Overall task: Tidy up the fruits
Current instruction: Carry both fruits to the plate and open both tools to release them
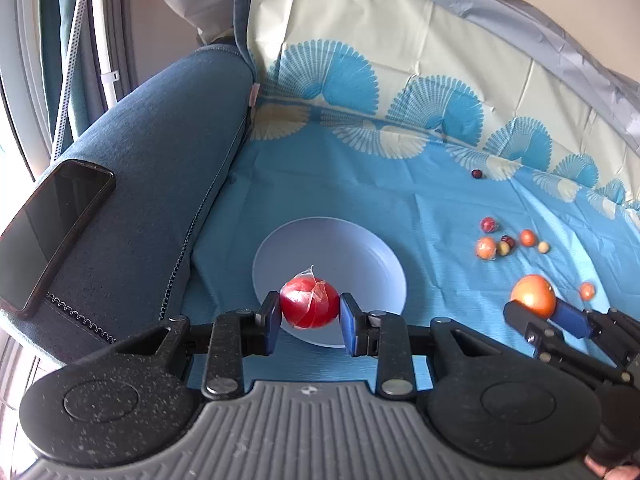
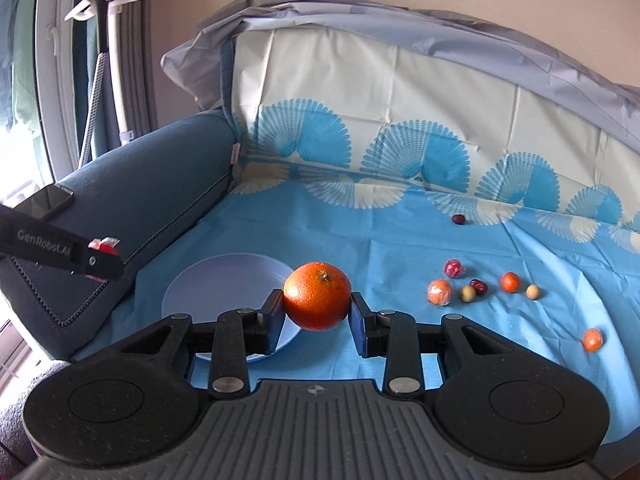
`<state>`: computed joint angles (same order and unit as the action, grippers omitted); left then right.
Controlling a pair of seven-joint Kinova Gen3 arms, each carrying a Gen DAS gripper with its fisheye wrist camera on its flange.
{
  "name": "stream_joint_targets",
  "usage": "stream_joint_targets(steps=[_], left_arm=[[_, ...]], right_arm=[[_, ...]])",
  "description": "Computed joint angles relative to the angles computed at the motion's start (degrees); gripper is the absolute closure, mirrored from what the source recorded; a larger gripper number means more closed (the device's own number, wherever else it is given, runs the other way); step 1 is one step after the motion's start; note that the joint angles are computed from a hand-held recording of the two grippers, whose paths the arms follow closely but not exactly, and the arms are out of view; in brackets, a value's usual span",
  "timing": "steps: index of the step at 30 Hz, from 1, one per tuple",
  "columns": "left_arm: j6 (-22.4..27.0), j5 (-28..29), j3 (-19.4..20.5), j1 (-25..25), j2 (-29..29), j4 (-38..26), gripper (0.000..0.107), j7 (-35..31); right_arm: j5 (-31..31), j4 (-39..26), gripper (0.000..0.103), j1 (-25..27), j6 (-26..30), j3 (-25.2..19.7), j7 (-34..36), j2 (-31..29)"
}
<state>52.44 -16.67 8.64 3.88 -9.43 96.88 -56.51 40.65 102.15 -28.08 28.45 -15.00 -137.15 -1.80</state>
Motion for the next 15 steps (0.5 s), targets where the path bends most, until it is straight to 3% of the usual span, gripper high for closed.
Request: stream_joint_targets(steps=[11, 15], left_arm=[[-4.02, 4.32, -4.35, -0.79, 8.81, -1.74, 0.073, -6.96], [-4.70, 5.99, -5.86, -1.15, 13.87, -3.32, 0.073, -9.54]], right_arm=[[-8.40, -7.95, 0.067, -4.91, 1.68, 3.33, 12.52, 10.24], [-14.82, -13.25, 0.067, -4.76, 3.91, 4.31, 19.64, 15.91]])
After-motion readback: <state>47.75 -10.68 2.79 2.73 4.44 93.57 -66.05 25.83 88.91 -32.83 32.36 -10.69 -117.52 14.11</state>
